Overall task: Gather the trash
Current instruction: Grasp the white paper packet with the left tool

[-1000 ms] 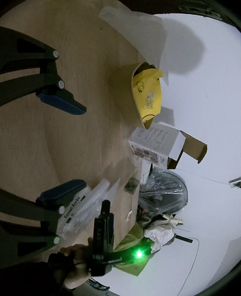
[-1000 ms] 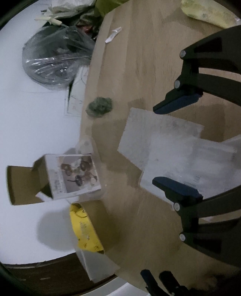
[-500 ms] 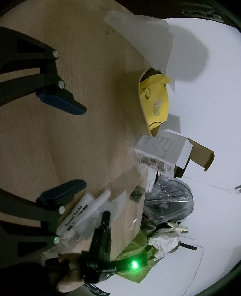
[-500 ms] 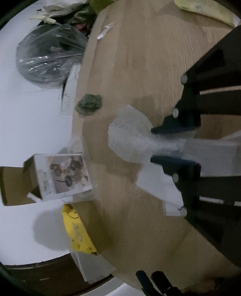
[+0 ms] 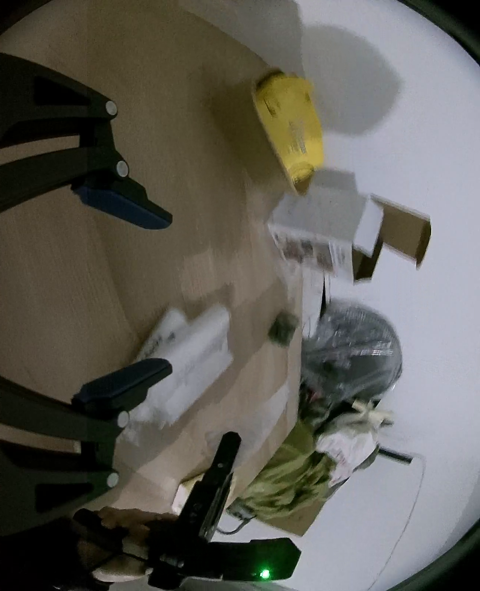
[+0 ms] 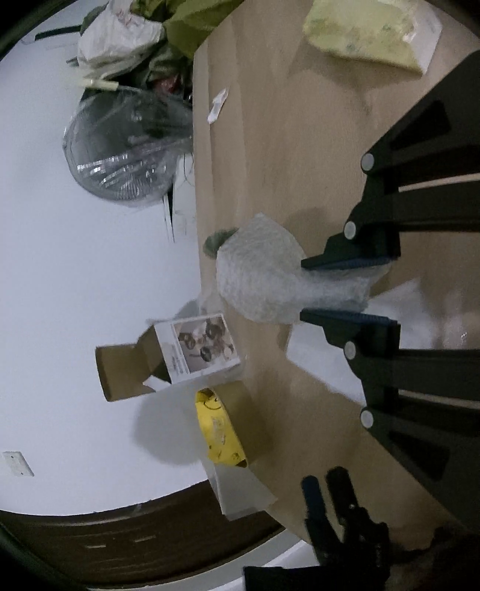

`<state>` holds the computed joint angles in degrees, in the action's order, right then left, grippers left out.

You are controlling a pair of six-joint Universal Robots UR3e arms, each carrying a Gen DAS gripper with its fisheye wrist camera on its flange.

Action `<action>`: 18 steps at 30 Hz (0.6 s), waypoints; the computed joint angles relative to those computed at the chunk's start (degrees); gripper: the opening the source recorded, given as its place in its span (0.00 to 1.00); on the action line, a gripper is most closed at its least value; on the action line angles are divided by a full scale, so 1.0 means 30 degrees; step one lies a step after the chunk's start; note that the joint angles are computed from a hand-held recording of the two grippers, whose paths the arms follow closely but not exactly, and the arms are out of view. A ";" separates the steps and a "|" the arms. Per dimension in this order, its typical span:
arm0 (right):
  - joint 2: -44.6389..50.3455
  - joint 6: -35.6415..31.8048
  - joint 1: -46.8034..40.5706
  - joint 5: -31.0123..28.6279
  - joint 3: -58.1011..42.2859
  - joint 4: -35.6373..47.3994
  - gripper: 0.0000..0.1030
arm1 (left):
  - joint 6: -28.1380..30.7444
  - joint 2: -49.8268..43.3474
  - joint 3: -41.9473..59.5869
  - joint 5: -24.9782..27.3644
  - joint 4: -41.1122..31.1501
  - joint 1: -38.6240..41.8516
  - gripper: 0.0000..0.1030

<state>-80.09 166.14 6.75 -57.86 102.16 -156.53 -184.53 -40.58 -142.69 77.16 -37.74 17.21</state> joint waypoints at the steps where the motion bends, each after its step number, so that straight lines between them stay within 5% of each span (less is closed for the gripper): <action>1: -0.0471 -0.0161 -0.0326 0.0167 0.0540 0.0012 0.18 | -0.0475 -0.1387 0.0279 0.0588 0.1086 -0.0974 0.70; 10: -0.3723 -0.2035 -0.4078 0.2053 0.4768 0.0452 0.18 | -0.2357 -0.9977 0.2987 0.1201 0.5845 -0.4555 0.70; 18: -0.5458 -0.3954 -0.6604 0.3406 0.7016 0.1497 0.18 | -0.2423 -1.5775 0.7104 0.4085 0.5607 -0.7331 0.70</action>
<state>-96.46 154.28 -13.06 -47.64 123.21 -152.04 -191.80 -87.91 -121.38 89.41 -20.92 -4.78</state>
